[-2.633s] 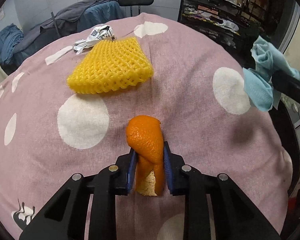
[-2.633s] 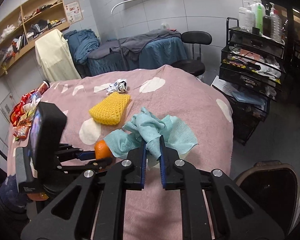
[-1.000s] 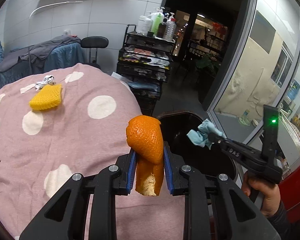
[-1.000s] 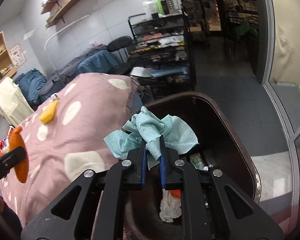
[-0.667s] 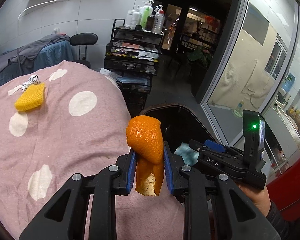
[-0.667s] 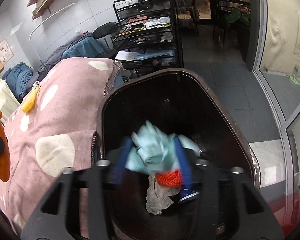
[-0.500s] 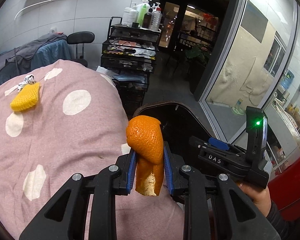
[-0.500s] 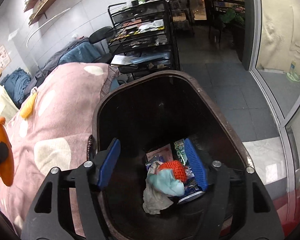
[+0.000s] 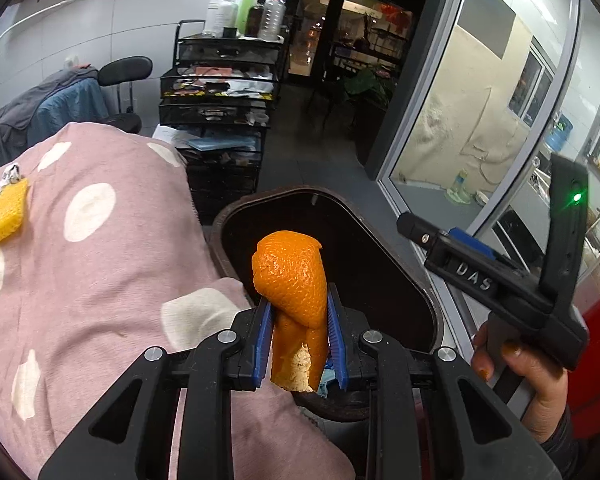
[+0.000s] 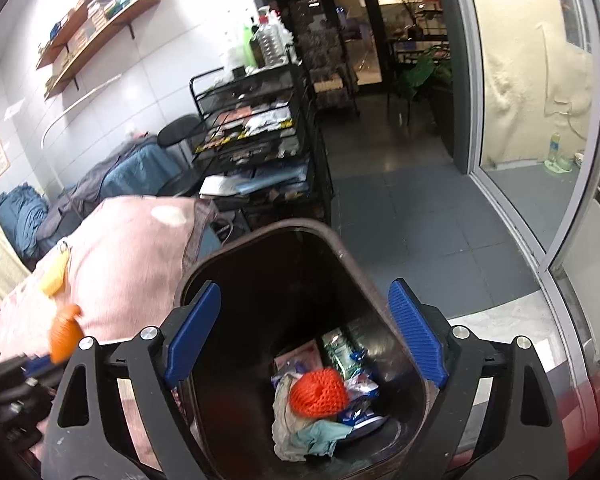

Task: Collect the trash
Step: 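Release the orange peel into the bin with the left tool, then move both tools back over the bedspread toward the yellow foam net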

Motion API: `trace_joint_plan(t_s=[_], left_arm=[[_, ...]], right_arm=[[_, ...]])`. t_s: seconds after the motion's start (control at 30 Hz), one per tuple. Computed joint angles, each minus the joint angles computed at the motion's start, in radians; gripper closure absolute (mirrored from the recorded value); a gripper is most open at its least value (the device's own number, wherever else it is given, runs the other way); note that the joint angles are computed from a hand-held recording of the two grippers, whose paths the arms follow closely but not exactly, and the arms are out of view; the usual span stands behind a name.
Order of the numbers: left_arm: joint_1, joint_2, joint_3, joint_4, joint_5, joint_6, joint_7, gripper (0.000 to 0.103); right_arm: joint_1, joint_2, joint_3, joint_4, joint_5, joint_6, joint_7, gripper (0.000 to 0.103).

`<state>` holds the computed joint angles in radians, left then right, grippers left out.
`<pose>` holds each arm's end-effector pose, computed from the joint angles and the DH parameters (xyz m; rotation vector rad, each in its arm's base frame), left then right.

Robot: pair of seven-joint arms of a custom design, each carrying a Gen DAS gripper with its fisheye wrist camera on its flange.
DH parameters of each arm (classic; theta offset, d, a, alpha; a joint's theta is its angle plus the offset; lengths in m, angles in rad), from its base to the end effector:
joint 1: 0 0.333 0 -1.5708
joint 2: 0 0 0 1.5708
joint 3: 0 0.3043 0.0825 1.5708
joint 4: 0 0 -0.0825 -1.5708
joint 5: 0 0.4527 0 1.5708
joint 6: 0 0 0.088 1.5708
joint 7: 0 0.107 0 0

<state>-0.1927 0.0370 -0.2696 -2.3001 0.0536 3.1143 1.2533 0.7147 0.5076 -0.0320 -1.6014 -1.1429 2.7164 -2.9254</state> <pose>0.5484 -0.2779 0.3658 -1.6871 2.0500 -0.9980 0.5773 0.5159 0.3415 -1.4802 1.7419 -0.5644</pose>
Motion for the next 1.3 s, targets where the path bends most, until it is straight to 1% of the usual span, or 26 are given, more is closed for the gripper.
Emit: trace_joint_plan(t_s=[0.13,0.23,0.33,0.47,0.53,0.6,0.67,0.7,0.77,0.9,1.03,1.07,1.13,1.17,1.23,1.27,1.3], left_arm=[[0.004,0.039,-0.012,0.046,0.015,-0.038,0.015,0.078],[-0.003,0.068,-0.006,0.08,0.082,-0.066,-0.031,0.078],[0.01,0.096,-0.025,0.113,0.09,-0.094,-0.021,0.078],[0.001,0.127,-0.017,0.148,0.153,-0.13,-0.055,0.077],[0.009,0.136,-0.028,0.155,0.151,-0.144,-0.047,0.075],[-0.005,0.144,-0.012,0.165,0.194,-0.159,-0.074,0.065],[-0.012,0.146,-0.002,0.165,0.229,-0.158,-0.098,0.031],[-0.014,0.144,0.002,0.16,0.244,-0.149,-0.112,0.026],[-0.022,0.139,0.012,0.154,0.283,-0.141,-0.139,0.02],[-0.049,0.124,0.043,0.143,0.394,-0.135,-0.223,0.017],[-0.037,0.088,0.04,0.1,0.414,-0.083,-0.27,0.015],[-0.039,0.075,0.048,0.087,0.433,-0.067,-0.296,0.014],[-0.056,0.049,0.081,0.068,0.53,-0.04,-0.404,0.014],[-0.067,0.026,0.105,0.052,0.621,-0.017,-0.499,0.013],[-0.066,0.0,0.131,0.044,0.803,0.011,-0.683,0.01],[-0.058,-0.017,0.139,0.043,0.935,0.026,-0.813,0.009],[-0.041,-0.035,0.138,0.048,1.093,0.031,-0.971,0.008]], right_arm=[[0.004,-0.021,-0.012,-0.016,-0.028,-0.007,0.038,0.017],[0.0,-0.032,-0.008,-0.024,-0.043,-0.016,0.051,0.017],[-0.008,-0.042,-0.003,-0.034,-0.055,-0.019,0.064,0.017],[-0.02,-0.049,0.008,-0.04,-0.053,-0.019,0.059,0.017],[-0.022,-0.05,0.01,-0.041,-0.055,-0.019,0.061,0.017],[-0.023,-0.049,0.012,-0.04,-0.054,-0.022,0.059,0.017],[-0.025,-0.051,0.014,-0.041,-0.05,-0.024,0.058,0.016],[-0.025,-0.052,0.014,-0.041,-0.05,-0.025,0.059,0.016],[-0.025,-0.054,0.014,-0.043,-0.051,-0.027,0.06,0.016],[-0.027,-0.054,0.015,-0.042,-0.055,-0.027,0.065,0.014],[-0.027,-0.057,0.013,-0.045,-0.061,-0.03,0.071,0.013],[-0.028,-0.058,0.012,-0.047,-0.064,-0.029,0.075,0.013],[-0.029,-0.059,0.012,-0.048,-0.067,-0.03,0.08,0.013],[-0.031,-0.058,0.013,-0.048,-0.067,-0.028,0.08,0.013],[-0.03,-0.057,0.014,-0.047,-0.072,-0.024,0.079,0.013],[-0.03,-0.055,0.015,-0.045,-0.073,-0.023,0.074,0.013],[-0.029,-0.052,0.015,-0.042,-0.078,-0.018,0.07,0.013]])
